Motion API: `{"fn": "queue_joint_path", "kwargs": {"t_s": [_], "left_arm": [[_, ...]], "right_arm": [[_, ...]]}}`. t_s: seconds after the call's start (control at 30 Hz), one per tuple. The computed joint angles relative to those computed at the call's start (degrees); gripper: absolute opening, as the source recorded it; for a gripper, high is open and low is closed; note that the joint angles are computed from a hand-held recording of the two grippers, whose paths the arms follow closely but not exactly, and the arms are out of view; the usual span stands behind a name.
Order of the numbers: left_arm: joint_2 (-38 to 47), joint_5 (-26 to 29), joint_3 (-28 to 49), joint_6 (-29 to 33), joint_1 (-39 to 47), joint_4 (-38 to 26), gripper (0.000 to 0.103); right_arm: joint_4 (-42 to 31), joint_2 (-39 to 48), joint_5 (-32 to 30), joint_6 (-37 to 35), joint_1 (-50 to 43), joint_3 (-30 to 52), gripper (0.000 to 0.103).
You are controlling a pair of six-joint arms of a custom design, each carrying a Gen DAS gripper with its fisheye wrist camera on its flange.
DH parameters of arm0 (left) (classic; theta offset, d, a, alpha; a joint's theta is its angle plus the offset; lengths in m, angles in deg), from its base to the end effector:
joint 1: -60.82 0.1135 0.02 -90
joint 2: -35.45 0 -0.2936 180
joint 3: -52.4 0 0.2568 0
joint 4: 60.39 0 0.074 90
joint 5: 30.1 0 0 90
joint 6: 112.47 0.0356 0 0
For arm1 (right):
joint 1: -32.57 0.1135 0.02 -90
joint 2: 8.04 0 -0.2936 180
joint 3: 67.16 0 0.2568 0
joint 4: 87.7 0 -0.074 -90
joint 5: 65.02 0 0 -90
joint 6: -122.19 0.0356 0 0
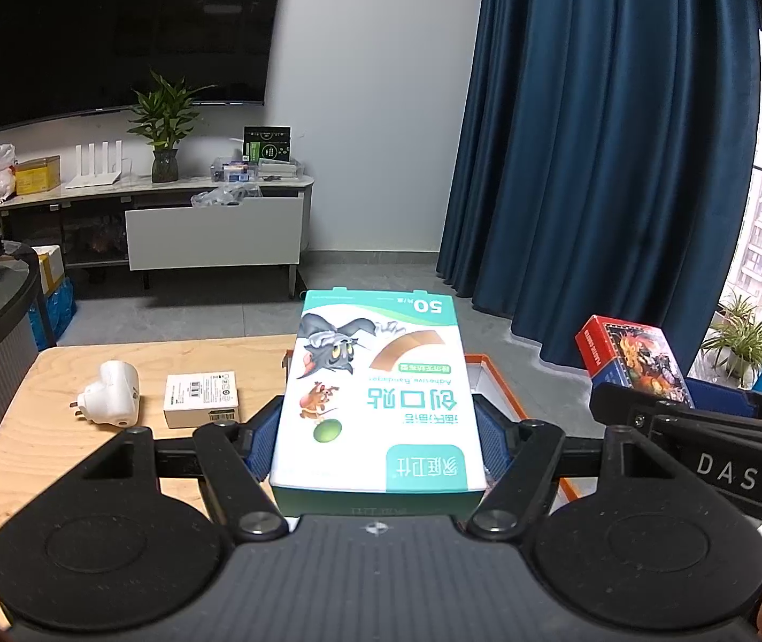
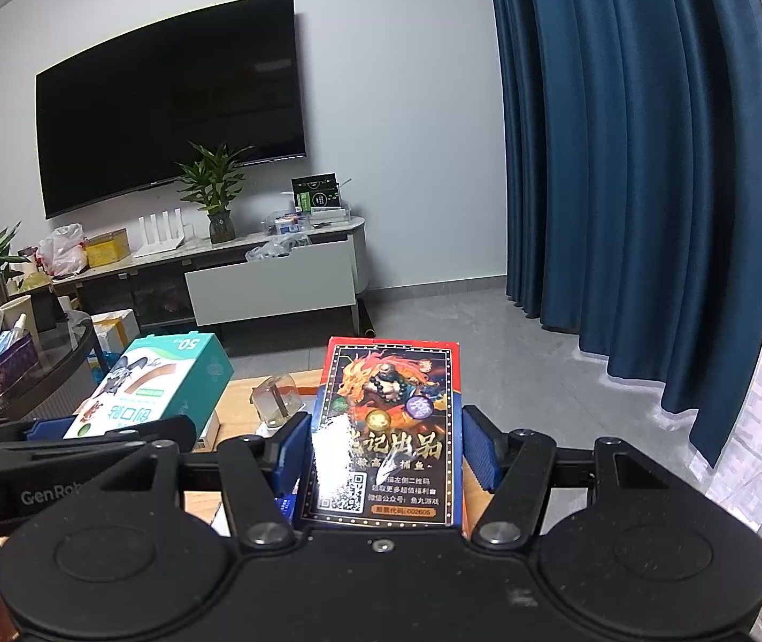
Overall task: Organize rigid objects
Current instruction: 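Lift the teal box and card box and carry both over the white box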
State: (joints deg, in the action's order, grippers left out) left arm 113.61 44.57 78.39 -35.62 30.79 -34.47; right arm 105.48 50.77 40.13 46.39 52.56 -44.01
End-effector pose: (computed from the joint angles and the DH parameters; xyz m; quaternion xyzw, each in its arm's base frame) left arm 0.1903 -0.0992 0.1501 0.0539 0.8428 -0.0873 0.5283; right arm 0.1693 0.0517 0.1735 0.0315 0.8268 0.0572 0.5587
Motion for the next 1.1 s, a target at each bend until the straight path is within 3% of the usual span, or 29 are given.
{"fn": "queue_joint_path", "kwargs": {"t_s": [1.1], "left_arm": [[-1.17, -0.48, -1.15, -0.14, -0.47, 1.33, 0.072]], "right_arm": [[-3.57, -4.83, -0.84, -0.84, -0.80, -0.28, 0.072]]}}
